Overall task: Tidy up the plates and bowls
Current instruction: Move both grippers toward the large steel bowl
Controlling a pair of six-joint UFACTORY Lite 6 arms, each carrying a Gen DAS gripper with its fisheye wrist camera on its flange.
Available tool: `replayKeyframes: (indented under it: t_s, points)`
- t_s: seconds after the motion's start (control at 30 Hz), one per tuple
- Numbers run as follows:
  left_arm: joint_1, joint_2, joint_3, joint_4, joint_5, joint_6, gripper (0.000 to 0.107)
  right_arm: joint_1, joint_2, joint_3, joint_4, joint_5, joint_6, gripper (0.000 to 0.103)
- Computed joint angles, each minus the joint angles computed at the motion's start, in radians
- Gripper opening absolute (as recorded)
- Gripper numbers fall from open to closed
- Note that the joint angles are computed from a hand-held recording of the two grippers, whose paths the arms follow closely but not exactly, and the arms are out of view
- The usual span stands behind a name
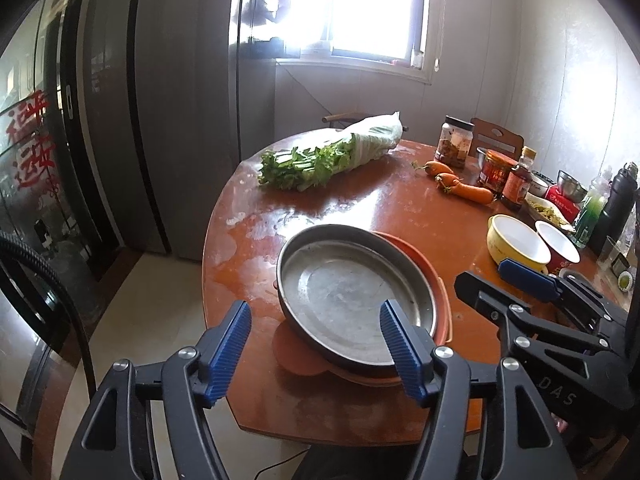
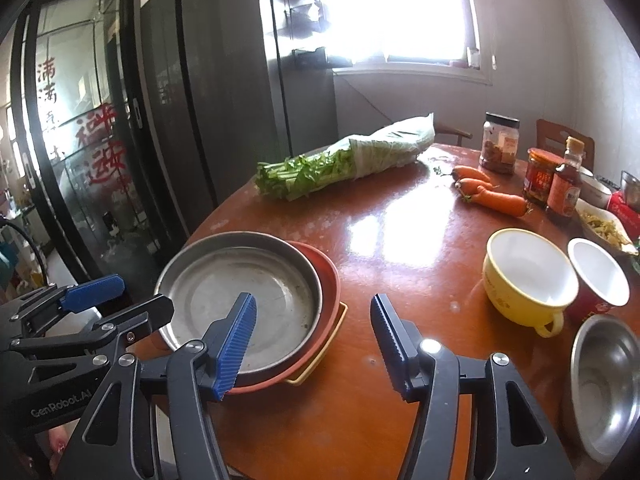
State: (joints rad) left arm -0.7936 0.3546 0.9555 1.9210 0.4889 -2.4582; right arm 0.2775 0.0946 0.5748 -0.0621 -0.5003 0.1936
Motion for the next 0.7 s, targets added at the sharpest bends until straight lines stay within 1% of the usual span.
replayKeyframes:
  t_s: [0.13, 0.23, 0.43, 0.57, 0.63, 0.7]
  points:
    - [-0.032, -0.014, 0.004, -0.046, 0.020, 0.040, 0.067, -0.022, -0.091, -0.064, -0.027, -0.001, 0.021, 0.062]
    - [-0.055, -0.016, 0.018, -0.084, 0.030, 0.076, 0.067, -0.051, -0.173, -0.121, -0.068, -0.004, 0.056, 0.070]
    - [-0.104, 0.002, 0.069, -0.132, 0.038, 0.120, 0.068, -0.130, -0.349, -0.223, -0.146, 0.019, 0.108, 0.072]
    - [-0.133, 0.014, 0.113, -0.124, 0.029, 0.114, 0.070, -0.215, -0.453, -0.275, -0.265, 0.048, 0.198, 0.072]
    - [-0.153, 0.037, 0.159, -0.146, 0.029, 0.144, 0.071, -0.288, -0.524, -0.307, -0.382, 0.063, 0.286, 0.072]
    - [-0.175, 0.070, 0.222, -0.186, 0.026, 0.201, 0.071, -0.349, -0.577, -0.331, -0.447, 0.067, 0.335, 0.072]
